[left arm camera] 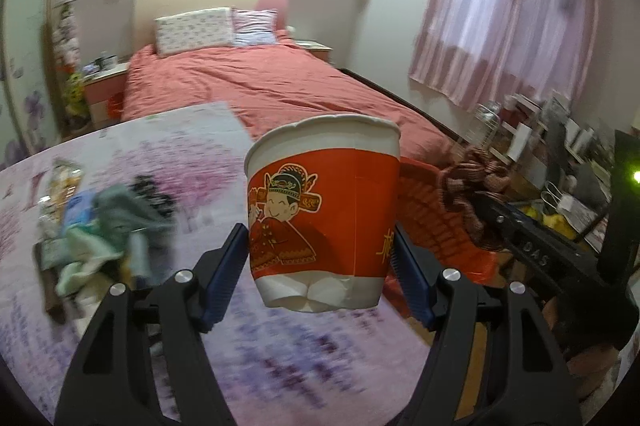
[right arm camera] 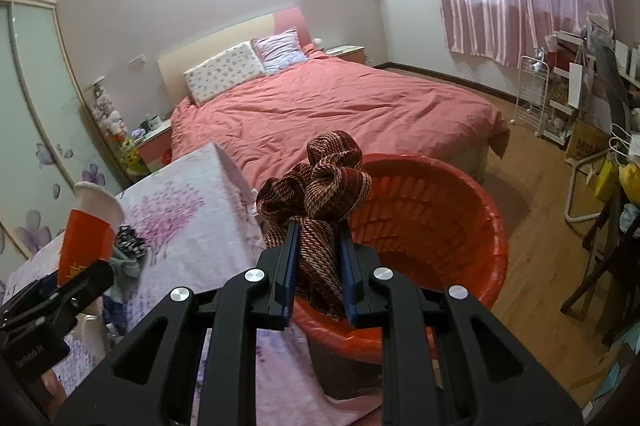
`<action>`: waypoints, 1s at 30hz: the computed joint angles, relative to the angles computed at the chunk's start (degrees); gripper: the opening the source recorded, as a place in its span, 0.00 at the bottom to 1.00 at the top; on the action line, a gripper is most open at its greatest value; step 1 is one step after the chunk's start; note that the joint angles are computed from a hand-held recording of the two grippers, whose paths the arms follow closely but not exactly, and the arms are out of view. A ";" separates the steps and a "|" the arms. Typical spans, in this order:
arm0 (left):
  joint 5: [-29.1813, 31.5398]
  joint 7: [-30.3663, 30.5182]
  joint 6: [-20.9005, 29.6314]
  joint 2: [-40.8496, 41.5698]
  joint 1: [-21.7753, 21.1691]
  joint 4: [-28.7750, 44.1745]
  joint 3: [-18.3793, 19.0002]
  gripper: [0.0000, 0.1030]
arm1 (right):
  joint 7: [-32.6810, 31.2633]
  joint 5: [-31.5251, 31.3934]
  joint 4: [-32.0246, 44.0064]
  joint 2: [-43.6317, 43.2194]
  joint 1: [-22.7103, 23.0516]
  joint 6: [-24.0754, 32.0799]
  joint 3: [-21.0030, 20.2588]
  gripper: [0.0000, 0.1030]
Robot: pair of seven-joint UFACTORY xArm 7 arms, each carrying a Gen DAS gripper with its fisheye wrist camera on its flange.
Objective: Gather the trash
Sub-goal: 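Carry the cup with the left tool while the right tool carries the scrunchie into the orange basket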
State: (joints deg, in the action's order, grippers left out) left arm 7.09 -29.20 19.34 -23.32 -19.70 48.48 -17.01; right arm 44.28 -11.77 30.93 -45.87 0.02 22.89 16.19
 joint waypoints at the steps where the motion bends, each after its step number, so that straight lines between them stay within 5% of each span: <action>1: 0.01 0.26 -0.57 1.49 -0.38 0.93 -0.35 0.67 | -0.11 0.02 -0.44 -0.10 -0.09 -0.54 -0.51 0.19; 8: 5.26 -1.25 -2.59 12.14 -1.10 8.36 -2.93 0.67 | -1.72 1.45 -2.96 -0.51 -0.96 -3.89 -3.68 0.19; 17: 8.49 -1.41 -1.85 23.86 -6.94 17.47 0.65 0.67 | -3.95 5.23 -4.11 2.29 -1.55 -8.62 -7.61 0.22; 24: 9.08 -2.98 1.41 28.01 -9.55 20.58 3.92 0.76 | -5.22 7.27 -4.69 2.65 -2.64 -9.31 -7.72 0.48; 30: 11.15 -5.24 2.55 24.42 -8.90 16.98 4.83 0.78 | -4.20 6.97 -4.01 1.31 -3.73 -6.14 -6.04 0.50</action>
State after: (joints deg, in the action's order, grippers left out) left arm 18.24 -34.44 21.89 1.09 -28.60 65.47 -12.18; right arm 40.08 -4.80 26.93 -44.56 -3.71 16.76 10.14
